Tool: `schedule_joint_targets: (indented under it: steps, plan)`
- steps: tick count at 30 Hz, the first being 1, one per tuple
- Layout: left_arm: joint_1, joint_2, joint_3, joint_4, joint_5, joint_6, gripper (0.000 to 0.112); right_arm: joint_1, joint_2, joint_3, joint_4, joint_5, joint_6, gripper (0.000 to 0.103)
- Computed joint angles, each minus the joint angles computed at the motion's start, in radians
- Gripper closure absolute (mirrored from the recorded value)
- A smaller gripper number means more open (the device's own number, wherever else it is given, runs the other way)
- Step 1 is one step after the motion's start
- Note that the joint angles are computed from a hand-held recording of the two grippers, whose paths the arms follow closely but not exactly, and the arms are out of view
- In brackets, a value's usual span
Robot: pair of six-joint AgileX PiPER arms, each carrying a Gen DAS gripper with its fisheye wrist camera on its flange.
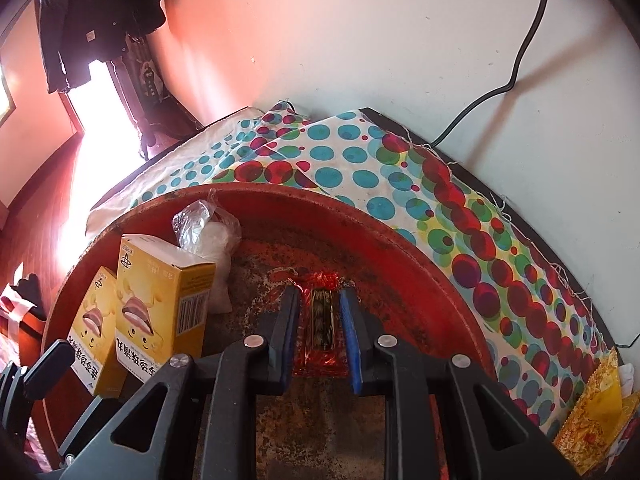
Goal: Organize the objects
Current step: 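Release the red candy in the tray and withdraw the right tool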
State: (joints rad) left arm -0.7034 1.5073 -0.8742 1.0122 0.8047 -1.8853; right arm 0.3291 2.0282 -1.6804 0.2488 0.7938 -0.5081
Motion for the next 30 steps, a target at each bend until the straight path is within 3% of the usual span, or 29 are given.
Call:
schedule_joint_targets:
  steps: [2,7,10,17,21,24,30]
  plan:
    - [0.001,-0.001,0.001,0.003,-0.004,0.002,0.055,-0.008,-0.043,0.058,0.009,-0.035,-0.019,0.066]
    - [-0.025,0.004,-0.005,0.025,0.021,0.0,0.055,-0.102,-0.205,0.252,0.162,-0.078,-0.15,0.065]
    - [-0.042,0.01,-0.012,0.041,0.027,0.01,0.055,-0.208,-0.337,0.404,0.256,-0.097,-0.265,0.056]
    - [-0.092,0.032,-0.039,0.081,0.048,0.034,0.055,-0.684,-0.521,0.603,0.41,0.016,-0.553,0.051]
    - [-0.132,0.048,-0.058,0.105,0.052,0.048,0.055,-0.96,-0.477,0.573,0.423,0.045,-0.64,0.048]
    - [-0.176,0.062,-0.078,0.132,0.06,0.055,0.055,-1.102,-0.402,0.503,0.4,0.005,-0.641,0.048]
    - [-0.266,0.086,-0.112,0.196,0.041,0.084,0.055,-1.179,-0.224,0.359,0.36,-0.07,-0.546,0.043]
